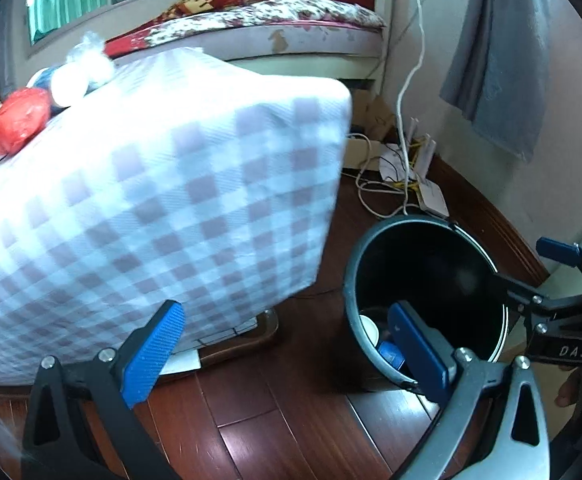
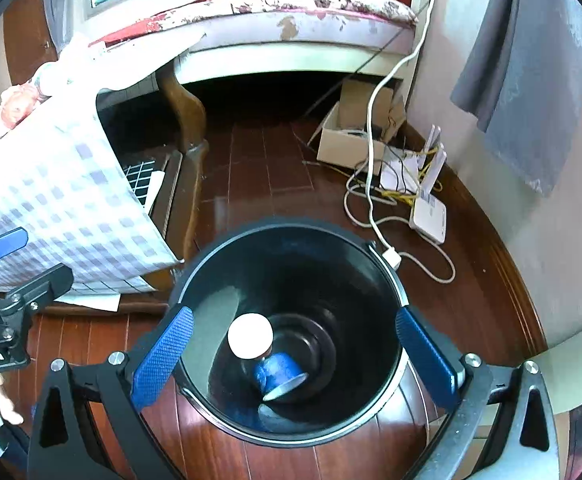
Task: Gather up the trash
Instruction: 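Move both tools back from the bin toward the table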
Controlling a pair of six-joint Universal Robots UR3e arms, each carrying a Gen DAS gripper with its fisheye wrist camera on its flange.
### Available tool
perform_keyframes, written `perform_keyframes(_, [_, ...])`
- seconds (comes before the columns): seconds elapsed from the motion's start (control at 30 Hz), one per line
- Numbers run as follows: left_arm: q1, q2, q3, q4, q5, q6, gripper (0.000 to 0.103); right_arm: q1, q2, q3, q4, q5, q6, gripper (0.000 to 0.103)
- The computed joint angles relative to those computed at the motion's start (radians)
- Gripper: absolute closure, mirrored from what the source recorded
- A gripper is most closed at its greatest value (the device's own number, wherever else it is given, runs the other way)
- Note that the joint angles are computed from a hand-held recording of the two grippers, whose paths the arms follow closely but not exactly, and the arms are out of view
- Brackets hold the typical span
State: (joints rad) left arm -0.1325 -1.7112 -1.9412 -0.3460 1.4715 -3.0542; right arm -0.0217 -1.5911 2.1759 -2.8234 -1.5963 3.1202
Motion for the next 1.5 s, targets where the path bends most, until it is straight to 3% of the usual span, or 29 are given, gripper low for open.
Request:
perform_keyframes(0.13, [0.048, 0.054, -0.02, -0.011, -0.003, 0.016, 0.001, 0.014, 0.004, -0.014, 0.01, 0.04, 0.029, 0.001])
perform_keyframes(0.4, [0.182, 0.181, -0.08, -0.006, -0.056, 0.054, 0.001, 0.2, 0.069, -0.168, 0.03, -0.096, 0.093, 0.001])
perform_keyframes(0.73, [0.411, 0.343, -0.148, -0.042, -0.145, 0.099, 0.001, 0.369, 0.188, -0.386, 0.013, -0.133, 0.143, 0.001])
perform_keyframes(1.37, [0.884, 0.436, -0.101, -0.14, -0.411, 0.206, 0.001, 0.571, 0.625, -1.175, 0.258, -0.112, 0.112, 0.001])
perform_keyframes(1.5, [0.922, 0.343, -0.03, -0.136, -0.375, 0.179, 0.001, 0.588, 0.771, -1.45, 0.372, -0.101, 0.1, 0.003])
